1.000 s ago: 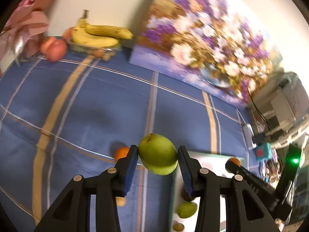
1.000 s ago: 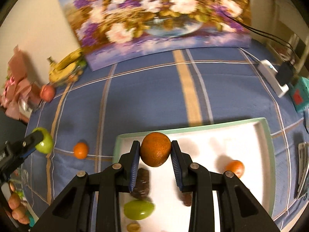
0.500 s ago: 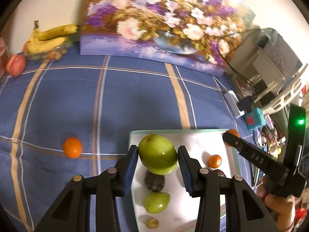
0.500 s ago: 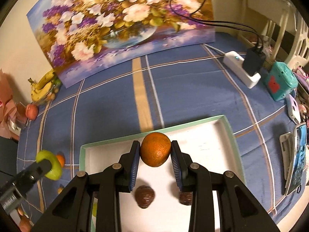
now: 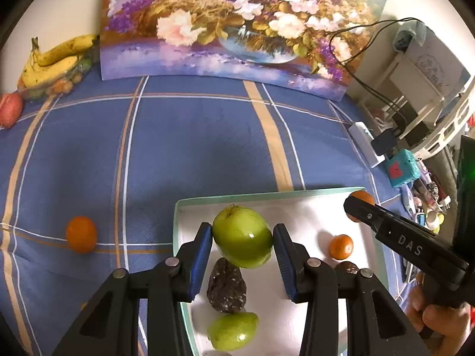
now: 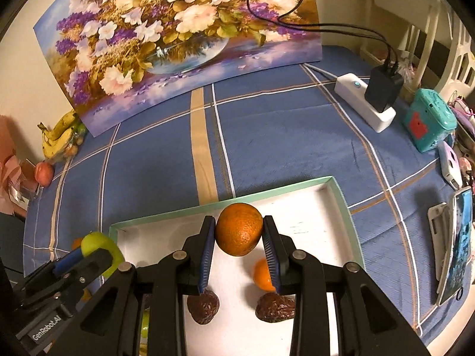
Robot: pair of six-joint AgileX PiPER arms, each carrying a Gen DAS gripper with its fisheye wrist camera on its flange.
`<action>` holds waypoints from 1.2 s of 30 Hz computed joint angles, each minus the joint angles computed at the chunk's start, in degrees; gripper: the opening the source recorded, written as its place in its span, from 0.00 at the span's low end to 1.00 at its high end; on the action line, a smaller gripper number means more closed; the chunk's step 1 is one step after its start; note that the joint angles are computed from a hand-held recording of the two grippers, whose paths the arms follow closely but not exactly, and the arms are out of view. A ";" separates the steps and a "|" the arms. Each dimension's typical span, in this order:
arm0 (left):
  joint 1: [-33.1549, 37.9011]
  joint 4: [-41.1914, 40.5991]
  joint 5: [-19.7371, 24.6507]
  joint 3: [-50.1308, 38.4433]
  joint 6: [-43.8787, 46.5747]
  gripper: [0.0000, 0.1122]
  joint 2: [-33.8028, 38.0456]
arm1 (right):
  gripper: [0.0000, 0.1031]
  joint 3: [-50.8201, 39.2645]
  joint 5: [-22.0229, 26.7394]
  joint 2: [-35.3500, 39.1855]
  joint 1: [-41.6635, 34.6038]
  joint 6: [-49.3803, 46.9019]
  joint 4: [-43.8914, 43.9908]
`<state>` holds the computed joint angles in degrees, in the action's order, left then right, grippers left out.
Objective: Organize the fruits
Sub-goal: 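Carry the mandarin and the green pear over the tray with both tools, then open the left tool to drop the pear while the right tool releases the mandarin in the tray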
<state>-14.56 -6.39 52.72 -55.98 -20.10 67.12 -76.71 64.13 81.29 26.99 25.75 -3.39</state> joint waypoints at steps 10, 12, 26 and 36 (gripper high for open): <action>0.41 -0.17 -3.15 3.09 0.40 0.40 2.46 | 0.32 2.97 -2.61 2.52 1.81 -0.43 -1.94; 0.50 -0.28 -3.69 3.60 0.54 0.40 2.64 | 0.32 3.51 -2.91 3.14 1.85 -0.58 -1.83; 0.48 0.96 -4.71 5.20 -1.02 0.39 3.66 | 0.32 5.65 -4.11 5.40 3.31 0.14 -3.45; 0.53 1.40 -2.50 3.22 -1.20 0.40 2.75 | 0.33 5.03 -3.23 5.69 3.77 0.97 -4.26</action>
<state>-14.03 -4.99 50.21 -52.76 -21.30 69.87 -71.68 60.90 86.97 30.76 26.72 -7.64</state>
